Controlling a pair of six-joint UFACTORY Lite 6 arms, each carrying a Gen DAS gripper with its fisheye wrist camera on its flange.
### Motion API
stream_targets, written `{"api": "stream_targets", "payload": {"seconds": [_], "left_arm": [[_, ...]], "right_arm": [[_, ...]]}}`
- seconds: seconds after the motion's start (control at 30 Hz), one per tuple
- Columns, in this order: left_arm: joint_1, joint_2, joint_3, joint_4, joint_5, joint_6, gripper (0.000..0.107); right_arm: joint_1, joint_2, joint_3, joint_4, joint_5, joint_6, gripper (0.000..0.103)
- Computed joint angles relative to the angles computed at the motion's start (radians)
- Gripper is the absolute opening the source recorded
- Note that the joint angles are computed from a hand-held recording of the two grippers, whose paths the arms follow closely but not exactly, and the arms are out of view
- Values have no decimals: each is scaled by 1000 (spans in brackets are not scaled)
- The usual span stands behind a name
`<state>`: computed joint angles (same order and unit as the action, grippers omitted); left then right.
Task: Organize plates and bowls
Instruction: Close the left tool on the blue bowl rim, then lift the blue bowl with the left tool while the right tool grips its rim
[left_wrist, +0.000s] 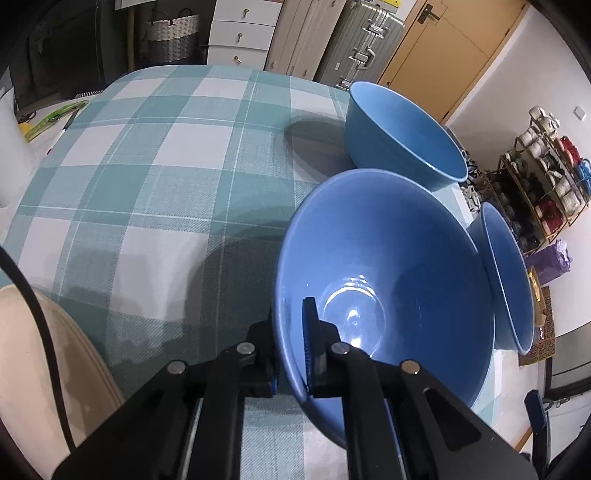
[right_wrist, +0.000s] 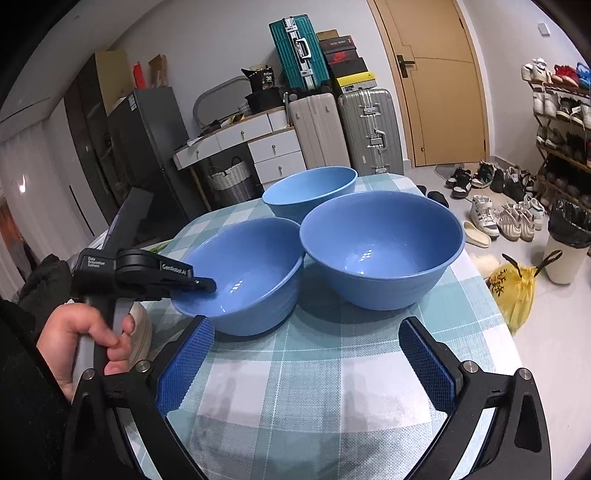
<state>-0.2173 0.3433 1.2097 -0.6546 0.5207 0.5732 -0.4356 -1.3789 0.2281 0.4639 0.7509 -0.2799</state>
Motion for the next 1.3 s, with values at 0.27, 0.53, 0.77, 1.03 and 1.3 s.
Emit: {"api": "stream_targets", "payload": {"seconds": [0.27,0.53,0.77,1.03,1.3], "left_arm": [[-5,-23,-28,65,-13,-21,7],[12,-75,-79,61,27,55,7],[11,-206,-193,117,39,101,7],[-37,-370,-343,195,38,126,7],[-41,-371,-369,169,119,167,8]], "right_arm": [[-92,12,-4,88,30,-118,102],[-126,-1,-11,142,67,-173,102],[-120,51,-2,157,64,-167,102],[-334,179,-1,316,207,-327,77],[-341,392,-19,378,190,-382,37]]}}
